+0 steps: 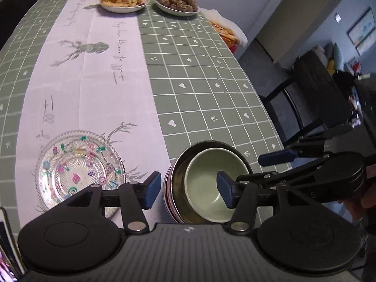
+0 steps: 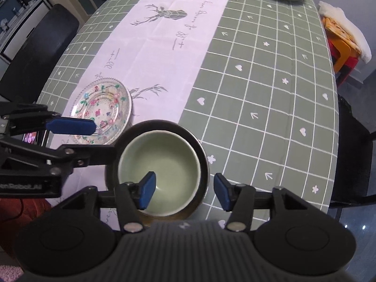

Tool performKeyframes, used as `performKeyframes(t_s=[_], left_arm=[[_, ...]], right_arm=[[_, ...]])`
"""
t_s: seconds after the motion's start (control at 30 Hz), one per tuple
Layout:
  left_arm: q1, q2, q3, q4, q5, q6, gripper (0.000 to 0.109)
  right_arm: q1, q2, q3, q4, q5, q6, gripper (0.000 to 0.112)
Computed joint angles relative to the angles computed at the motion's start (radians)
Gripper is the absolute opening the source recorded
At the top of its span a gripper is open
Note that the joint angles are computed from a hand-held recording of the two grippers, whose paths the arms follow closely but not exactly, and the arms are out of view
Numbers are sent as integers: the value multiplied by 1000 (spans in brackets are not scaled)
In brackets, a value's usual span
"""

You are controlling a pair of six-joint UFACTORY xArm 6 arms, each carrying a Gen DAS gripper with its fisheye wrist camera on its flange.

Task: Organize plates and bowls
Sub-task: 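Grip the stacked bowls' rim with the right tool and lift the stack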

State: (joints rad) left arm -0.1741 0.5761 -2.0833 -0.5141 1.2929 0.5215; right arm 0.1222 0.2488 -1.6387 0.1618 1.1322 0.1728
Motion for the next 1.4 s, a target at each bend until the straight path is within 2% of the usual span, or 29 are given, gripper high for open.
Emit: performKeyframes(t_s=[0.17,0.3,0.43,0.57,0.97,1.17,1.23,1.4], left_arm=[[32,-11,106,-98,-46,-58,65],[50,-38,215,-188,-96,-56,65],[49,-52,284,-218,-152,-66,65],[42,-59,331,-226,-185,-75,66],[43,-60,370,-269,-183,-93,67],[35,-59,381,-278,-200,-103,67],[35,-58,385,-284,-205,-104,68],[28,-60,391,-277,-212,-94,64]], right_arm=[[-38,-36,121,130,-97,33,54],[-55,-86,249,243,-208,46,54],[-55,-105,322,280,-267,52,54],[-66,-96,347,362,-273,32,54],[-79,-75,373,482,-297,3,54],[-80,-71,374,480,-298,1,54],[-78,-71,373,471,-293,3,49],[-74,-72,371,451,-293,14,45]])
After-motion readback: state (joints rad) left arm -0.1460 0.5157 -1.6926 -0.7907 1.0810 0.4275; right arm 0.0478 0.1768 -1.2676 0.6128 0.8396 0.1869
